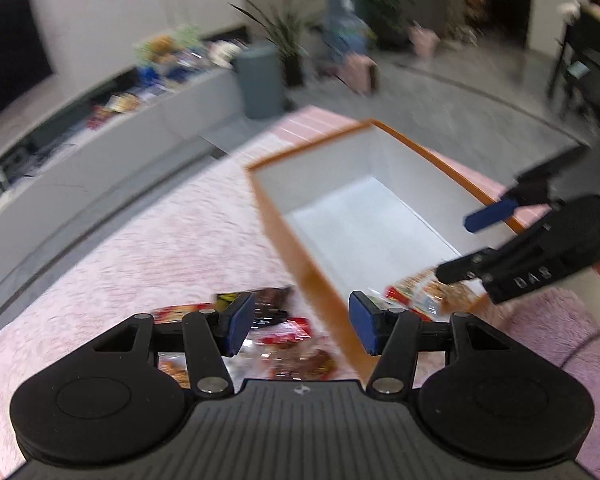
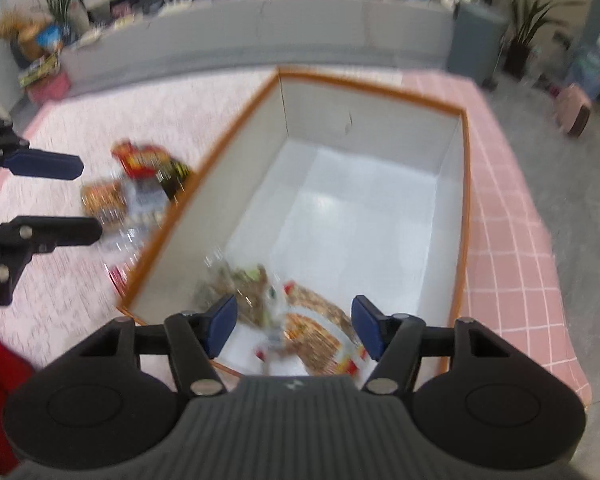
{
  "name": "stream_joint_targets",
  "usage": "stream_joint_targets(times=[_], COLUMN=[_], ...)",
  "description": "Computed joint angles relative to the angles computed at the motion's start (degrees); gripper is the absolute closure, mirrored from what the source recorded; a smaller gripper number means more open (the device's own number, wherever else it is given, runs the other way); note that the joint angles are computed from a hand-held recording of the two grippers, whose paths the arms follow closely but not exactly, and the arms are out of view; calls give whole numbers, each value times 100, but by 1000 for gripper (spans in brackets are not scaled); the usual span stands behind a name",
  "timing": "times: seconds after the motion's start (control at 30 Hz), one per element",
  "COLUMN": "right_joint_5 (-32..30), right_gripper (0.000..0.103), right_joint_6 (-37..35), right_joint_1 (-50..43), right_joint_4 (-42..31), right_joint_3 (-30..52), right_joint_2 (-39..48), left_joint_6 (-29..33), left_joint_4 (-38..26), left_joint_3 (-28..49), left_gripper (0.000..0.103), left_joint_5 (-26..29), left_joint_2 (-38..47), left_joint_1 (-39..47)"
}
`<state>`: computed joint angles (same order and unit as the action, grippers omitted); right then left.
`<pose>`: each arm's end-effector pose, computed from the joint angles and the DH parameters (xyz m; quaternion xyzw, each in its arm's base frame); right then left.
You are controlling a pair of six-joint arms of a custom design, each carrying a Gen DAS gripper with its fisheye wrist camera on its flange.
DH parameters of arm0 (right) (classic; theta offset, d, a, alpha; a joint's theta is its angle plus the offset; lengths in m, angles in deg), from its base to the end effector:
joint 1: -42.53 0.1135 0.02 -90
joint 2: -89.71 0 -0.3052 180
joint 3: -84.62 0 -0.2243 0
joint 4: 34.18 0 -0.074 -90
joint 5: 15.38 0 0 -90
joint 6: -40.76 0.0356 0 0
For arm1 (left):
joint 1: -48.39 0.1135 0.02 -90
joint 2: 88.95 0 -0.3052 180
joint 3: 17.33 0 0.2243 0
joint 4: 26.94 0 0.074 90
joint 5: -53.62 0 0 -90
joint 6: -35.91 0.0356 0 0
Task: Organize snacks
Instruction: 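Withdraw both tools from the box back toward the snack pile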
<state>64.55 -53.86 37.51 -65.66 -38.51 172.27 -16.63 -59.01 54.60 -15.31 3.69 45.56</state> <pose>0.2413 -0.0150 0.2273 -0.0215 0.9556 0.0602 0.2876 0.3077 -0.0280 0.2537 0.3757 0.8546 -0.0720 0.3511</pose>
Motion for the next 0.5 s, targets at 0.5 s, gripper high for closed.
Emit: stream_joint_targets(times=[0.5], right_joint_5=[2955], right_gripper=[41], right_joint_6=[2736], right_joint_1=[4058], right_joint_4=[3125], right_joint_3=[-1570], right_joint_2=[-363], left_joint_6=[909], left_joint_4=[2104], left_joint_3=[-1994], left_gripper=[39], left_joint_5=[299], left_joint_2=[-676], left_joint_1=[1822])
